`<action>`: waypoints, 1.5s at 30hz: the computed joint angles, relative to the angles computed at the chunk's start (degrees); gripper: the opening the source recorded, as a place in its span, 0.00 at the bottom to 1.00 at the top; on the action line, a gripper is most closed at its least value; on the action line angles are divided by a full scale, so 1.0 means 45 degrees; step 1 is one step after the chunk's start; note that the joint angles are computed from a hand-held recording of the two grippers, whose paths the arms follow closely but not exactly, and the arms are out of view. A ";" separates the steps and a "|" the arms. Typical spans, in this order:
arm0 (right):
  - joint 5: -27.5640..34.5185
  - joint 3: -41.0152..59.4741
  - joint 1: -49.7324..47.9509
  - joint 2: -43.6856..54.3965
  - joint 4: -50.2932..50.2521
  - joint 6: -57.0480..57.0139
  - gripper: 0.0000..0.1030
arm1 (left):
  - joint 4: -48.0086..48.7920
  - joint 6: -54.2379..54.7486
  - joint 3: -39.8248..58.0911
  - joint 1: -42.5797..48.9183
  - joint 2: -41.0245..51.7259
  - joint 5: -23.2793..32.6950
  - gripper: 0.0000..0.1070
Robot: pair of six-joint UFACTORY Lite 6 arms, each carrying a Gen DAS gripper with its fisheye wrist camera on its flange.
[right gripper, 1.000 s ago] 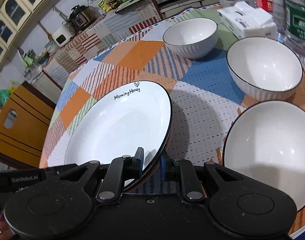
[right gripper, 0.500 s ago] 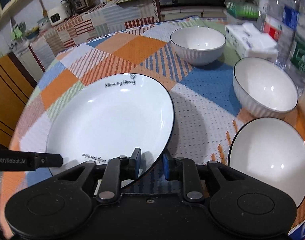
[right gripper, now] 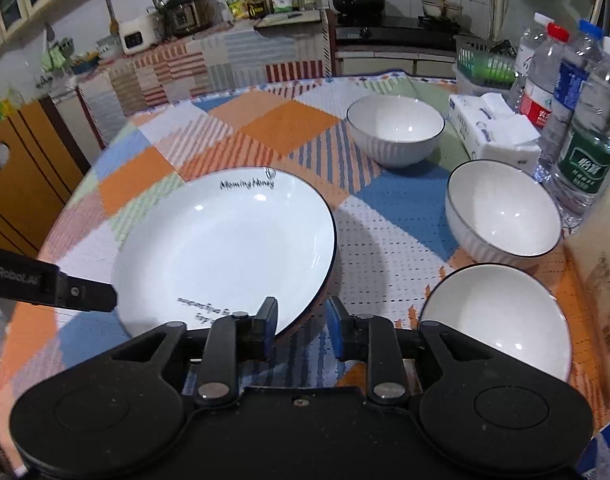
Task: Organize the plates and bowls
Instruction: 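Lower the MorningHoney plate onto the stack, open grippers and withdraw, then move both grippers to the white ribbed bowl beside the plate stack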
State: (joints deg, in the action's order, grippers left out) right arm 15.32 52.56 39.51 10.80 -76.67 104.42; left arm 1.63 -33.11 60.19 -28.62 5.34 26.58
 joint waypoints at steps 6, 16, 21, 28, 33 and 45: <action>0.0059 -0.1740 -0.0267 -0.3230 0.3085 -0.3766 0.46 | 0.1903 -0.1908 0.0718 -0.1627 -0.0859 0.1788 0.26; 0.2135 -0.3166 -0.0275 -0.7324 0.7291 -0.8878 0.60 | 0.3412 -0.3577 0.1647 -0.4102 -0.1633 0.4091 0.40; 0.2694 -0.3737 -0.0250 -0.8421 0.7675 -0.9627 0.63 | 0.4098 -0.4321 0.2132 -0.5087 -0.1544 0.4886 0.49; 0.3650 -0.4718 0.0271 -1.0313 0.8223 -1.0746 0.70 | 0.5166 -0.5519 0.2646 -0.6695 -0.1288 0.5628 0.67; 0.3819 -0.5717 -0.0222 -1.1936 0.9444 -1.2972 0.75 | 0.5835 -0.6251 0.3215 -0.7324 -0.0722 0.5714 0.81; 0.1124 -0.7806 -0.3272 -1.1870 1.1513 -1.6505 0.89 | 0.4668 -0.5198 0.5175 -0.6532 0.2530 0.3558 0.84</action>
